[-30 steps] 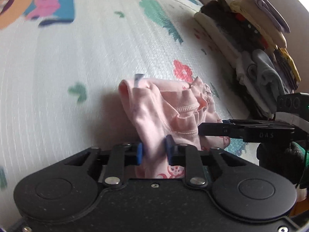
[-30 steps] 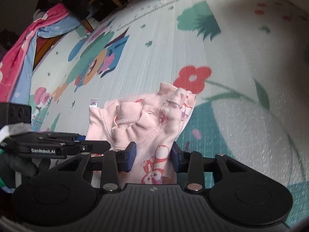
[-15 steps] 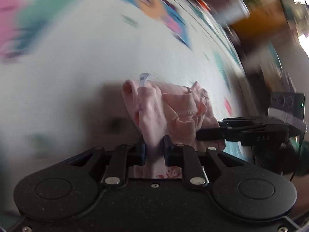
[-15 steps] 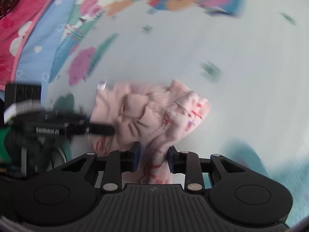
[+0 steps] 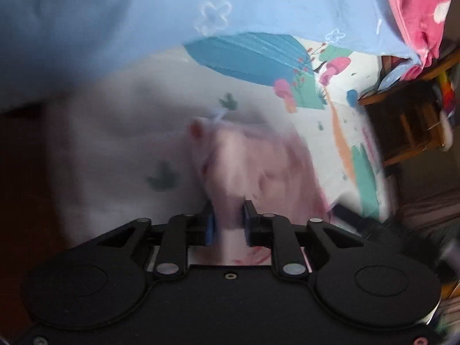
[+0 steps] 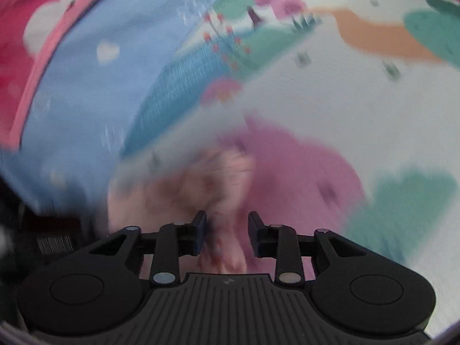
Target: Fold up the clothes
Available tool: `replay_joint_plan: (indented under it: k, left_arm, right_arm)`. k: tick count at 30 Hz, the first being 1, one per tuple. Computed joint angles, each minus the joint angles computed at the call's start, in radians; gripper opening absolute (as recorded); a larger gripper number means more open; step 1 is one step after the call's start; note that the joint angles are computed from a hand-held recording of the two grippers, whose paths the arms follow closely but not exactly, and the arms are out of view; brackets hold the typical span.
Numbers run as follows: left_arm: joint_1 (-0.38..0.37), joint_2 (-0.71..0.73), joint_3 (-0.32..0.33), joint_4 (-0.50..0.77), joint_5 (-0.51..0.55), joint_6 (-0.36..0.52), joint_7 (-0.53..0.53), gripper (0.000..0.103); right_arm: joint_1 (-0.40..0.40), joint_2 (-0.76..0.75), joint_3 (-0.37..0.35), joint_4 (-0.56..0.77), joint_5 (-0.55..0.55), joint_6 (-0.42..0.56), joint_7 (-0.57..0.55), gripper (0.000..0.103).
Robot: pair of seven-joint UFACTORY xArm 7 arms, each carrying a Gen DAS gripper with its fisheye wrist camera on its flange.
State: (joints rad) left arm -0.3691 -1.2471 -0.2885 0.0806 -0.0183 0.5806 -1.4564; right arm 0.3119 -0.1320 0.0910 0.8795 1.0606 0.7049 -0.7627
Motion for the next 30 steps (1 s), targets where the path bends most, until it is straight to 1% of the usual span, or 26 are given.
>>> replay_joint_plan:
  k: [1, 2, 4, 5, 6, 8, 10, 11, 12, 14, 17, 19, 20, 21, 23, 24, 26, 28, 29, 30]
  left_arm:
    - [-0.009, -0.035, 0.001, 0.020, 0.024, 0.073, 0.035, 0.040]
    - [-0.016, -0.066, -0.001, 0.043, 0.047, 0.142, 0.074, 0.045]
    - [-0.006, -0.100, -0.029, 0.097, 0.115, 0.265, 0.169, 0.045]
    - [0.004, -0.095, -0.061, 0.127, 0.148, 0.308, 0.208, 0.045]
    - [0.016, -0.092, -0.084, 0.144, 0.181, 0.326, 0.246, 0.045]
    - [-0.016, -0.102, -0.078, 0.123, 0.217, 0.285, 0.348, 0.045]
    - [-0.015, -0.043, -0.096, 0.116, 0.246, 0.208, 0.423, 0.045]
    - [-0.010, -0.020, -0.097, 0.095, 0.256, 0.140, 0.441, 0.045]
    - [0.001, 0.009, -0.102, 0.081, 0.256, 0.094, 0.443, 0.045]
    - [0.049, 0.074, -0.093, 0.054, 0.258, 0.008, 0.450, 0.045]
    - [0.143, 0.222, -0.050, 0.056, 0.360, -0.150, 0.608, 0.046]
    - [0.171, 0.281, 0.013, 0.087, 0.356, -0.180, 0.698, 0.045]
    - [0.184, 0.285, 0.023, 0.101, 0.347, -0.178, 0.720, 0.045]
    - [0.203, 0.265, 0.006, 0.104, 0.347, -0.179, 0.727, 0.045]
    - [0.203, 0.229, -0.023, 0.105, 0.329, -0.176, 0.724, 0.044]
    - [0.199, 0.230, -0.039, 0.103, 0.317, -0.193, 0.714, 0.044]
    - [0.186, 0.278, -0.070, 0.102, 0.303, -0.231, 0.706, 0.045]
    - [0.227, 0.340, -0.145, 0.100, 0.337, -0.288, 0.696, 0.046]
    - [0.249, 0.347, -0.166, 0.095, 0.377, -0.314, 0.689, 0.048]
    - [0.242, 0.358, -0.146, 0.108, 0.375, -0.299, 0.713, 0.049]
  right_arm:
    - [-0.002, -0.005, -0.007, 0.017, 0.022, 0.016, -0.010, 0.047]
    - [-0.009, -0.020, -0.018, 0.026, 0.023, 0.036, -0.026, 0.049]
    - [-0.042, -0.067, -0.060, 0.027, -0.012, 0.106, -0.078, 0.054]
    - [-0.068, -0.092, -0.089, 0.022, -0.043, 0.154, -0.096, 0.054]
    - [-0.097, -0.124, -0.116, 0.011, -0.088, 0.200, -0.094, 0.054]
    - [-0.158, -0.188, -0.169, -0.008, -0.187, 0.290, -0.079, 0.054]
    - [-0.224, -0.284, -0.214, -0.042, -0.295, 0.386, -0.022, 0.055]
    - [-0.257, -0.339, -0.240, -0.054, -0.350, 0.451, 0.015, 0.055]
    - [-0.292, -0.399, -0.264, -0.064, -0.403, 0.521, 0.060, 0.055]
    - [-0.358, -0.508, -0.314, -0.074, -0.494, 0.655, 0.146, 0.056]
    - [-0.457, -0.638, -0.398, -0.043, -0.619, 0.865, 0.252, 0.059]
    - [-0.511, -0.703, -0.457, 0.008, -0.689, 0.991, 0.293, 0.061]
    - [-0.530, -0.728, -0.487, 0.040, -0.724, 1.046, 0.296, 0.063]
    - [-0.544, -0.750, -0.515, 0.075, -0.757, 1.096, 0.292, 0.065]
    - [-0.576, -0.790, -0.545, 0.134, -0.831, 1.155, 0.290, 0.066]
    - [-0.588, -0.802, -0.553, 0.157, -0.854, 1.173, 0.298, 0.066]
    - [-0.602, -0.827, -0.563, 0.193, -0.877, 1.200, 0.322, 0.067]
    - [-0.590, -0.848, -0.576, 0.231, -0.872, 1.245, 0.343, 0.071]
    - [-0.576, -0.859, -0.580, 0.249, -0.870, 1.268, 0.347, 0.073]
    - [-0.560, -0.870, -0.584, 0.266, -0.867, 1.291, 0.349, 0.074]
